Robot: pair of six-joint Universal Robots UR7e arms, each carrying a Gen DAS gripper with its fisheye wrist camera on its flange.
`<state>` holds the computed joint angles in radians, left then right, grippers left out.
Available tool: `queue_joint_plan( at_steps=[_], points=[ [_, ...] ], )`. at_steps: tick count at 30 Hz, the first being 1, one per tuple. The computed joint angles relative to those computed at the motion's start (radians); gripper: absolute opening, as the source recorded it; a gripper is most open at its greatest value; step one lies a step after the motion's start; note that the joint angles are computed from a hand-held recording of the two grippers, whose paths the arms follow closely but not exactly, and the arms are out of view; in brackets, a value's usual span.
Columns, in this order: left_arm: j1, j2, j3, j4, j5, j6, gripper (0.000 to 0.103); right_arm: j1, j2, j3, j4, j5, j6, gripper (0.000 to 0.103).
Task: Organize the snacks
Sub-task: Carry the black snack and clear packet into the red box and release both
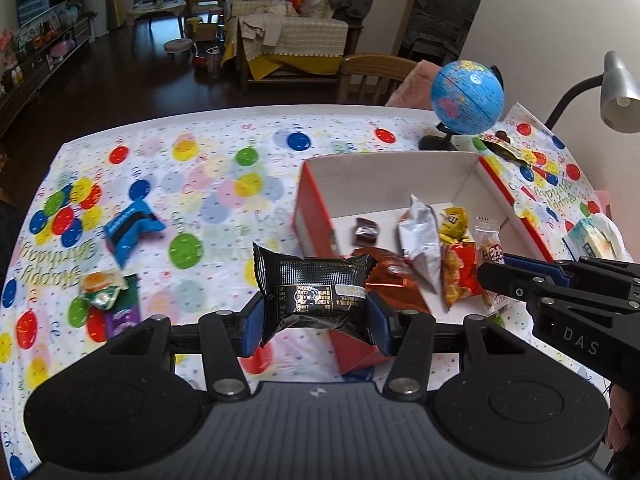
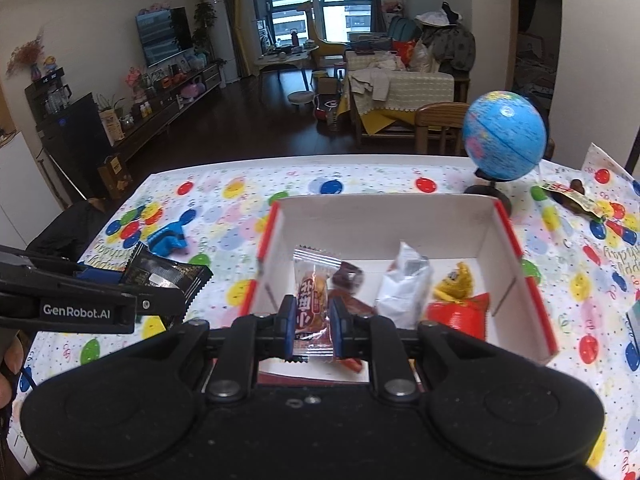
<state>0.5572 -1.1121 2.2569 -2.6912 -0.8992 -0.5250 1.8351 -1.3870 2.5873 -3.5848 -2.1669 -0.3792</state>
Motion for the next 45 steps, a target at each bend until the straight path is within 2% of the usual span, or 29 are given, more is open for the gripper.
queue_joint_plan(
  at_steps=[11,23,37,45],
  points=[
    [0.001,0.179,-0.118,-0.036,0.0,0.028,0.052,-0.158,-0.116,0.023,0.039,0.083,-0.091,0.015],
    [0.058,0.361,-0.273,-0.057,0.03,0.12,0.052,-0.305,-0.124,-0.017,0.057,0.129,-0.172,0.016],
    [0.114,0.49,-0.429,0.009,0.032,0.158,0.052,-0.391,-0.057,-0.128,0.096,0.143,-0.209,0.016],
    [0.125,0.519,-0.469,0.062,0.02,0.173,0.053,-0.418,-0.057,-0.147,0.155,0.162,-0.2,0.016]
  ],
)
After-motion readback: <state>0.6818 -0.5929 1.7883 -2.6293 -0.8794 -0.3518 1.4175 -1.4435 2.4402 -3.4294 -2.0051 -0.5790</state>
